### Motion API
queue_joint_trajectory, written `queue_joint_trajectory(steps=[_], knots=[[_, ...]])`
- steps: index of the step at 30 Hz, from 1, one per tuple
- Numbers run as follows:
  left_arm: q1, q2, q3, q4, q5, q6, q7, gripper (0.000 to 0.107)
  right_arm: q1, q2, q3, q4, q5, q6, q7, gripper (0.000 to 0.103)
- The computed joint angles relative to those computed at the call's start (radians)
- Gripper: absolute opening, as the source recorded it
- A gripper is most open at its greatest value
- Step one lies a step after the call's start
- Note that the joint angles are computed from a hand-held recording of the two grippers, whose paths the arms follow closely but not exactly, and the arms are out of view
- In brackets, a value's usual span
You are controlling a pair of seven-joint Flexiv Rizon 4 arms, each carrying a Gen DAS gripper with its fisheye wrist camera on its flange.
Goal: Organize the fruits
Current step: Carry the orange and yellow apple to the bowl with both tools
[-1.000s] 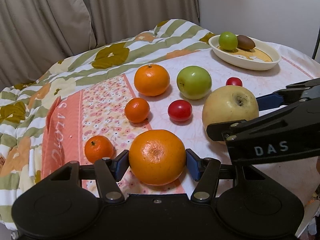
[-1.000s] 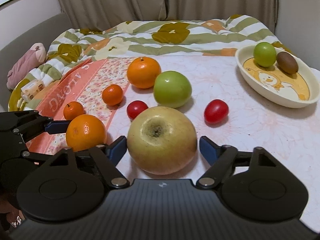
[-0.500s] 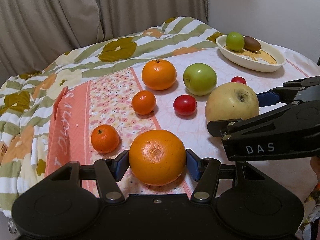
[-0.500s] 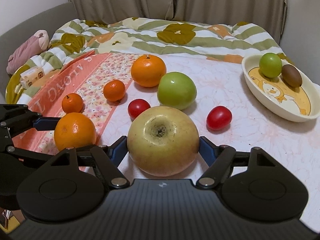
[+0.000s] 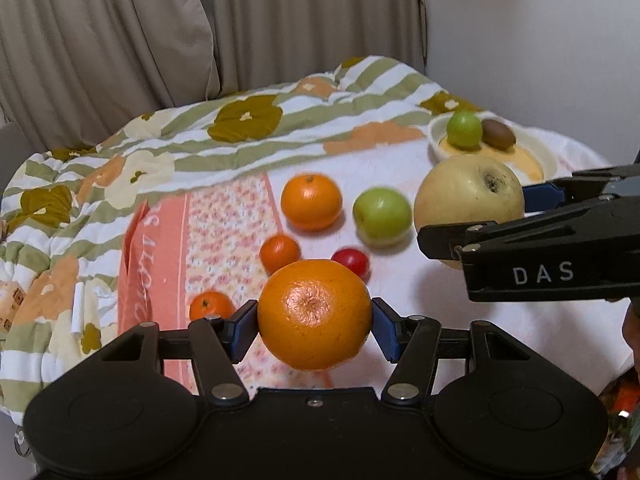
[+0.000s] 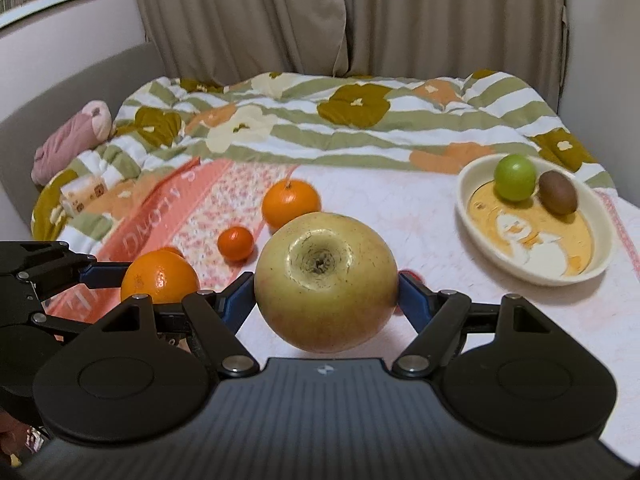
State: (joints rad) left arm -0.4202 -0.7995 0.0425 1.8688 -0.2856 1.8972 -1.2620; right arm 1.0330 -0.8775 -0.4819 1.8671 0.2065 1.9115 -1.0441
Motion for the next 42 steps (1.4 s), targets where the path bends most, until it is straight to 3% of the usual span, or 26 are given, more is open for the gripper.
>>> queue_joint_trajectory(steps=[11, 22, 32, 42], knots=[[-0.132, 0.019, 0.071, -0.099, -0.062, -0.063, -0.021, 0.064, -0.058, 0.14, -0.013, 0.115, 0.009, 0.024, -0.098, 0.091], [-0.221, -0.089, 0.139, -0.358, -0.037, -0.19, -0.078, 0.064, -0.269, 0.183, 0.063, 0.118, -0.026, 0.031, -0.183, 0.091], [-0.227, -0.27, 0.152, -0.697, 0.044, -0.396, -0.16, 0.064, -0.572, 0.124, 0.246, 0.007, -0.161, -0.003, -0.206, 0.091], [-0.191, -0.539, 0.14, -1.188, 0.124, -0.691, -0.21, 0.063, -0.792, 0.03, 0.392, -0.12, -0.31, -0.06, -0.19, 0.091]])
